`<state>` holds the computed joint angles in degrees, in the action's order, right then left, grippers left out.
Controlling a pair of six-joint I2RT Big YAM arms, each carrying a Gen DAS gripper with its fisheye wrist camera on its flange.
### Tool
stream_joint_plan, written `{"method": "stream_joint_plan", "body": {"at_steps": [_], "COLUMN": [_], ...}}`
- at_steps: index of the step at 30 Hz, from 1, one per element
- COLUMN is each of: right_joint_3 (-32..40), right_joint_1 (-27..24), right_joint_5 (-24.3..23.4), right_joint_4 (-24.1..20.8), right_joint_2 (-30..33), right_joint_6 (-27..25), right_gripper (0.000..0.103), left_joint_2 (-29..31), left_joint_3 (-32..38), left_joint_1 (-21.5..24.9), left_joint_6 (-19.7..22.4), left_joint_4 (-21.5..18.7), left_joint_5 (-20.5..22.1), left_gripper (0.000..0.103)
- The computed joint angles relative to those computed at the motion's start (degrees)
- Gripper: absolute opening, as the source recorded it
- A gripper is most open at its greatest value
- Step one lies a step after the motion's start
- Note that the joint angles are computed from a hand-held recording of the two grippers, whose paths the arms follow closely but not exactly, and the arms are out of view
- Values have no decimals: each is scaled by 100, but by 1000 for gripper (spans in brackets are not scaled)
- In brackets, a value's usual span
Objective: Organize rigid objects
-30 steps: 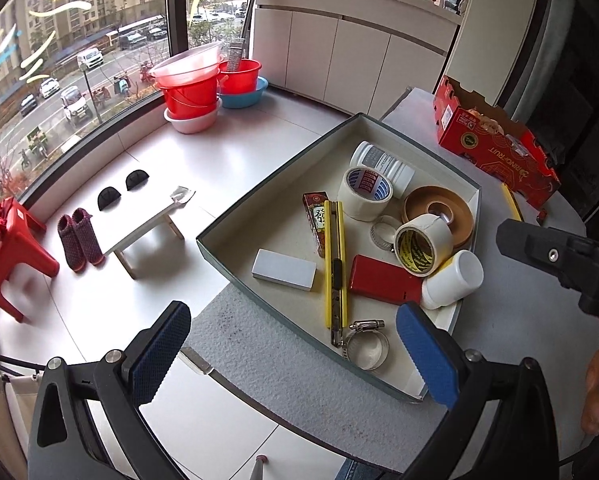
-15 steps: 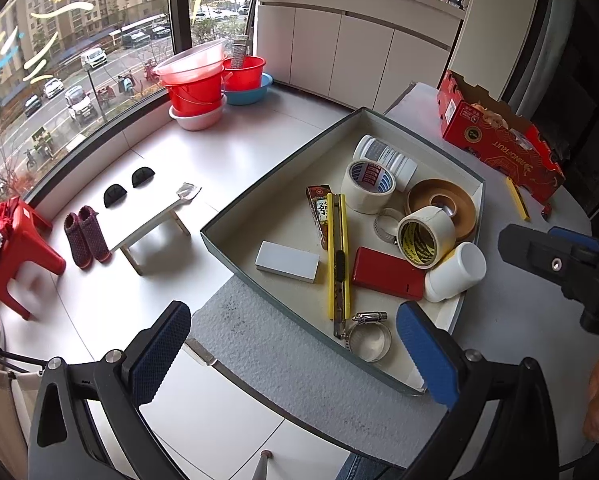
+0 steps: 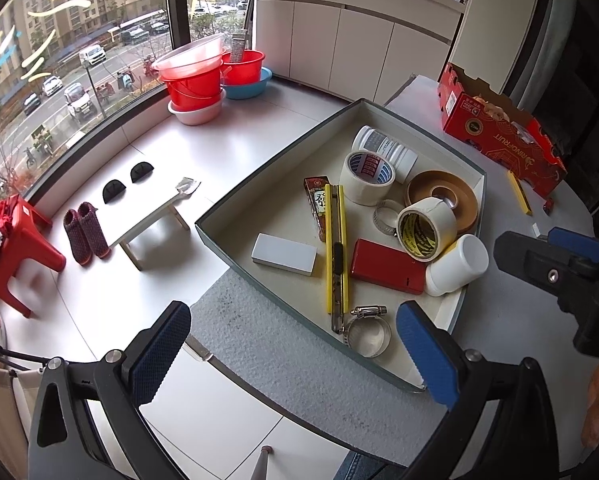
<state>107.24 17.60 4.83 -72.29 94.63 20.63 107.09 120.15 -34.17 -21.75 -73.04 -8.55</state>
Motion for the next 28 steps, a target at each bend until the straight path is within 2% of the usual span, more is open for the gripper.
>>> {"method": "stream_joint_plan", "body": {"at_steps": [19, 28], "right_joint_3": [37, 47], "right_joint_1": [30, 35], "right_joint_5": [9, 53], "right_joint_4": [-31, -60], "right_joint_2": [33, 45], "right_joint_6": [-23, -28], "right_gripper": [102, 102], "left_joint_2": [38, -46], "left_joint_3": [15, -135], "left_joint_1": [-3, -3], "left_joint_6": [10, -38], "left_joint_4": [-29, 138], "left_joint_5": [-16, -46], "left_gripper": [103, 103]}}
